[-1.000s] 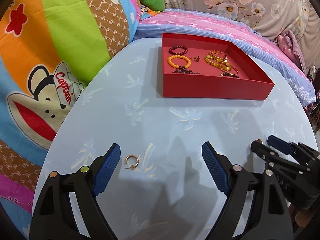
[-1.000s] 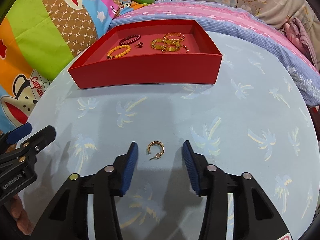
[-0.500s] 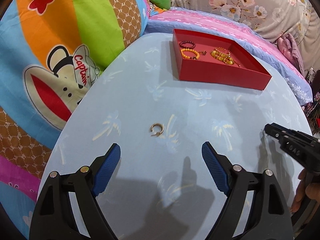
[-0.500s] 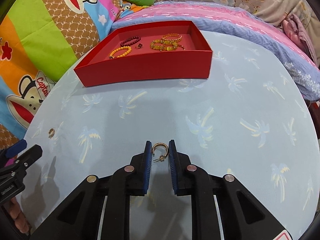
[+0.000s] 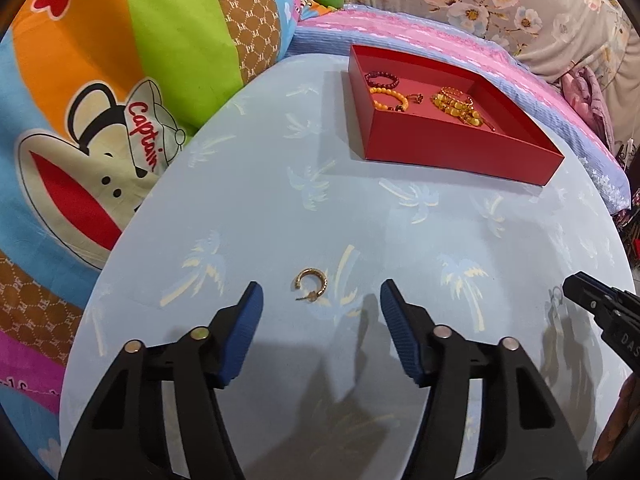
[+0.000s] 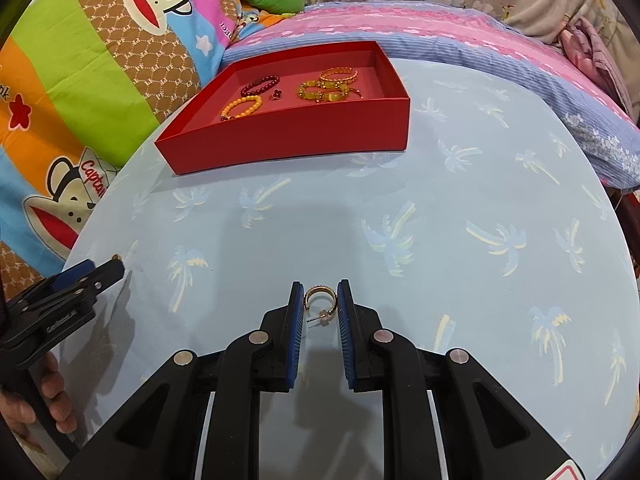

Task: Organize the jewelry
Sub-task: 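Close the right tool on a gold hoop earring while the left tool grasps the other hoop, then carry the hoop in the right tool while the left tool carries its hoop into the box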

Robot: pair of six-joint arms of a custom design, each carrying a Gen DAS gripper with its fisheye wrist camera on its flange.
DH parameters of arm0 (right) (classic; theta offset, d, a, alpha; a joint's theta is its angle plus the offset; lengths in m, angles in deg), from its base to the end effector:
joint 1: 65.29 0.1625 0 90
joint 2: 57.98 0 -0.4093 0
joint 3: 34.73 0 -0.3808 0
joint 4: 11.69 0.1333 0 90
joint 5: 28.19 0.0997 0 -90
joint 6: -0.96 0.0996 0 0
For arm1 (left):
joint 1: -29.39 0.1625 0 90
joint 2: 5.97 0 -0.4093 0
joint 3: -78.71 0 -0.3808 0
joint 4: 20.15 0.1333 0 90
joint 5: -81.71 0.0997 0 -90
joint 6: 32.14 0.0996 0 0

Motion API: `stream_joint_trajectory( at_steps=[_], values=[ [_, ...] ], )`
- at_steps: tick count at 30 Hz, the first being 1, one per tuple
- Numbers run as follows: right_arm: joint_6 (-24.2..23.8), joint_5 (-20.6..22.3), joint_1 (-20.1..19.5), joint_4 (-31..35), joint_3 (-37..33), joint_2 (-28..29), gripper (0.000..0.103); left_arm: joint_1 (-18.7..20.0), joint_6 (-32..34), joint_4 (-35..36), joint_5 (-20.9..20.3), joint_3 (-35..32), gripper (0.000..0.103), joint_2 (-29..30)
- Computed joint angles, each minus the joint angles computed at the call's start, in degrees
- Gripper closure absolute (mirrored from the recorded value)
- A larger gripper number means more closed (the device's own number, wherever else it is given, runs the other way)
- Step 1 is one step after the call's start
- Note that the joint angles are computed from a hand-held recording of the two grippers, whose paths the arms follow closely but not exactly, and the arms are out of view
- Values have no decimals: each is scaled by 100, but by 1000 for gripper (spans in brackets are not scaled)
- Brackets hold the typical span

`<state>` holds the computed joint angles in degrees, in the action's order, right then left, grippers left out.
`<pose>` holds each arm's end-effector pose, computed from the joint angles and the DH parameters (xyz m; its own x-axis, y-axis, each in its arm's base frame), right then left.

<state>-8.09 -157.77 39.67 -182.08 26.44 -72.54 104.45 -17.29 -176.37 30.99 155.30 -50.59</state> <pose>0.2697 -0.7387 -0.0197 -0.7919 0.0152 0.6105 -0.3434 0.8156 -0.4658 -0.0011 -0.7658 0.2408 -0.7571 0.0648 -0.6501 0.4212 0.8091 -0.4099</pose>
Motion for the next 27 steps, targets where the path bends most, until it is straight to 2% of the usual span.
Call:
stream_joint_trajectory(
  at_steps=[2, 9, 13, 27],
  values=[
    [-9, 8, 6, 38, -32, 21, 87, 28, -47, 134, -37, -77, 62, 38],
    [-31, 6, 29, 137, -153, 92, 87, 25, 115, -20, 0, -107, 74, 111],
    [-58, 12, 44, 165, -182, 110, 87, 30, 177, -19, -22, -176, 86, 161],
    [-138, 81, 130, 109, -213, 117, 87, -100, 85, 376, -268, -116, 87, 97]
  ],
)
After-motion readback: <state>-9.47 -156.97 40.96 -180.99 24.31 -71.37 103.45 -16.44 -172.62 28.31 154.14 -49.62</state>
